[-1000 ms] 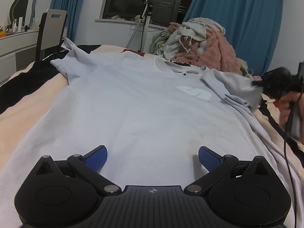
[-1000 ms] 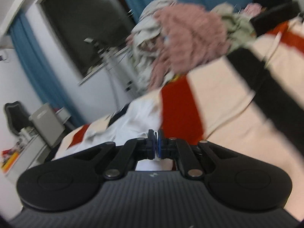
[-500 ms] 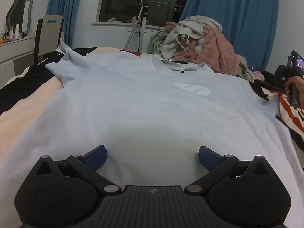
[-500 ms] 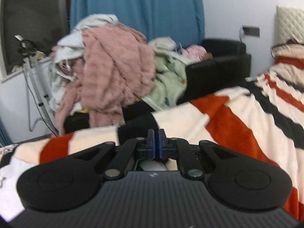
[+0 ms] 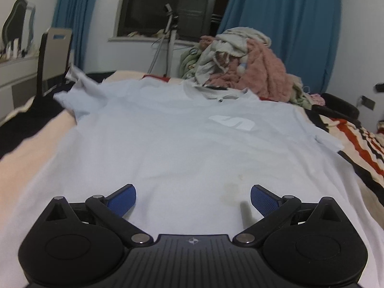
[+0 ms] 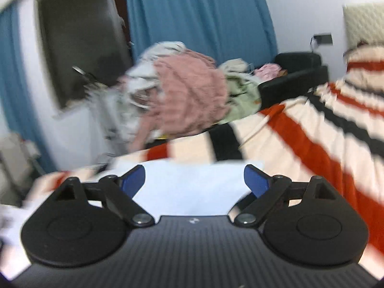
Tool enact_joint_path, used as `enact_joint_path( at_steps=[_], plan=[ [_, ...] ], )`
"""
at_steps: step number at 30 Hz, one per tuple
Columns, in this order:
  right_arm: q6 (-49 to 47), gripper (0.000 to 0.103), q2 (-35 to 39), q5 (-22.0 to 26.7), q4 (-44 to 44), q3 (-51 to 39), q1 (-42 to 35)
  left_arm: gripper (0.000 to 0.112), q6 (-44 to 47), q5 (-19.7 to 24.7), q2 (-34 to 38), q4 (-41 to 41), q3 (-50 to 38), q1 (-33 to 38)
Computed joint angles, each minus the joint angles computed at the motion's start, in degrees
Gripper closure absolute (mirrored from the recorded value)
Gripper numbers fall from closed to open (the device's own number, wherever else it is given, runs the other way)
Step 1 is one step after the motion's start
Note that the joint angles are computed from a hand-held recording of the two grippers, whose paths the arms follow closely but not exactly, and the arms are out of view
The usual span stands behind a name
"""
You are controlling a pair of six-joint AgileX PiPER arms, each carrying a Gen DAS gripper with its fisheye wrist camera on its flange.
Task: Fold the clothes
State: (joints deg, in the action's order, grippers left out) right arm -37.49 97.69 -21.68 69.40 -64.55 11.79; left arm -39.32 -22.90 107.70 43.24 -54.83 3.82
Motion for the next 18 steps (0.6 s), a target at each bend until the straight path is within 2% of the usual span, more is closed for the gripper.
enact_joint_path(
  at_steps=[2,5,8,10,13,16,18],
  plan=[
    [4.58,0.013,-7.44,-3.98,1.32,8.76,7.21,0.011,-4.25,-0.98,-2.56,5.72,1.86,0.87],
    [0.07,0.013,-14.53,-8.71,10.33,15.64,18.31,0.014,-10.86,-3.91,-7.53,14.62,5.57,3.22],
    [-5.77,0.013,-17.94,-15.99,16.17,19.04,28.7,0.014,-15.33,-6.35,-12.48,21.7,8.89,5.02],
    [-10.45,0.013,-17.78,-23.35,19.53,19.56,34.73,0.014,-18.81,-8.38,-15.61,26.18,10.91,5.93],
    [-8.3,0.013,-19.29,-29.77,20.27,22.25,38.47,0.015,-20.68,-10.31,-20.08,30.18,14.18,6.07],
    [-4.96,0.013,-22.39,-35.7,20.6,25.03,40.58,0.019,-18.08,-7.42,-24.36,29.61,18.17,2.04],
    [-1.6,0.013,-24.99,-41.25,19.82,27.76,42.16,0.02,-17.82,-7.2,-26.26,30.28,20.47,-1.58]
  ],
)
